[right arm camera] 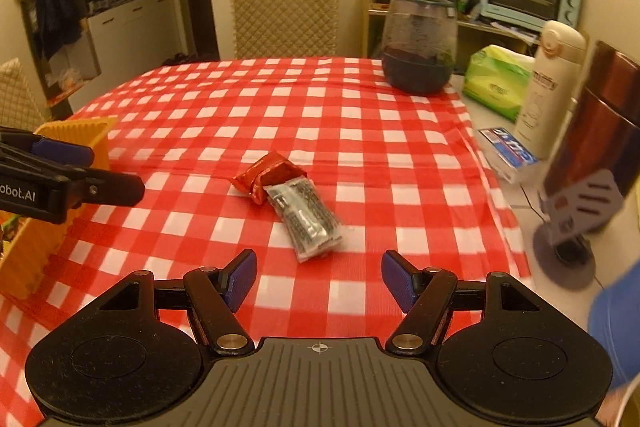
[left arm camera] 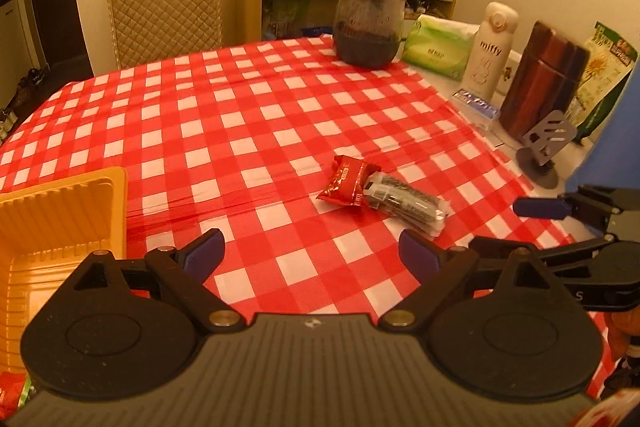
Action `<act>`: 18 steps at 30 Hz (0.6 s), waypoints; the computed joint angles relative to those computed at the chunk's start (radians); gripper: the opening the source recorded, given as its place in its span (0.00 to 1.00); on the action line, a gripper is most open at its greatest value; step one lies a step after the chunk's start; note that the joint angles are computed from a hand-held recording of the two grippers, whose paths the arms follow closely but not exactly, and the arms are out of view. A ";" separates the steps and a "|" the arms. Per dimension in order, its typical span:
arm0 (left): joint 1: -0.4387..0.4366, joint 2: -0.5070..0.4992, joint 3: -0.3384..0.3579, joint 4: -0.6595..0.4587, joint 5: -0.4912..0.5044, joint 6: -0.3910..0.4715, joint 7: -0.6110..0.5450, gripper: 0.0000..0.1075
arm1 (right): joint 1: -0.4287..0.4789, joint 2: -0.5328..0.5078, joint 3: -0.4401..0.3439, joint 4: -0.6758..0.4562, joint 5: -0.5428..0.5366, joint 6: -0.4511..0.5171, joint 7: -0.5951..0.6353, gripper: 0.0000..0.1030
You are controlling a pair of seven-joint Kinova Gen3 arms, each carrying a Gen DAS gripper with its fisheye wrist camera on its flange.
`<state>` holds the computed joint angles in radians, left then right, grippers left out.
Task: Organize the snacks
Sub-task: 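Grasp the clear-wrapped dark bar with the right tool while the left tool grasps the red candy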
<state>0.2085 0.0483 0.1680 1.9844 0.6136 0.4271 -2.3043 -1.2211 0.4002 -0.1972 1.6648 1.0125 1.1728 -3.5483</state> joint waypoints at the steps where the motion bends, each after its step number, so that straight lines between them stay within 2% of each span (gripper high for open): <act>1: 0.005 0.011 0.001 -0.004 -0.013 -0.010 0.011 0.86 | 0.014 0.000 0.001 0.006 0.001 -0.019 0.015 0.67; 9: -0.006 0.094 0.033 -0.051 -0.079 -0.029 0.051 0.87 | 0.109 0.021 0.032 0.036 0.014 -0.171 0.121 0.67; 16: -0.036 0.132 0.071 -0.076 -0.084 -0.031 0.030 0.87 | 0.172 0.047 0.062 0.035 0.010 -0.320 0.275 0.66; 18: -0.042 0.140 0.079 -0.080 -0.083 -0.030 0.027 0.87 | 0.184 0.058 0.071 0.022 -0.008 -0.340 0.330 0.59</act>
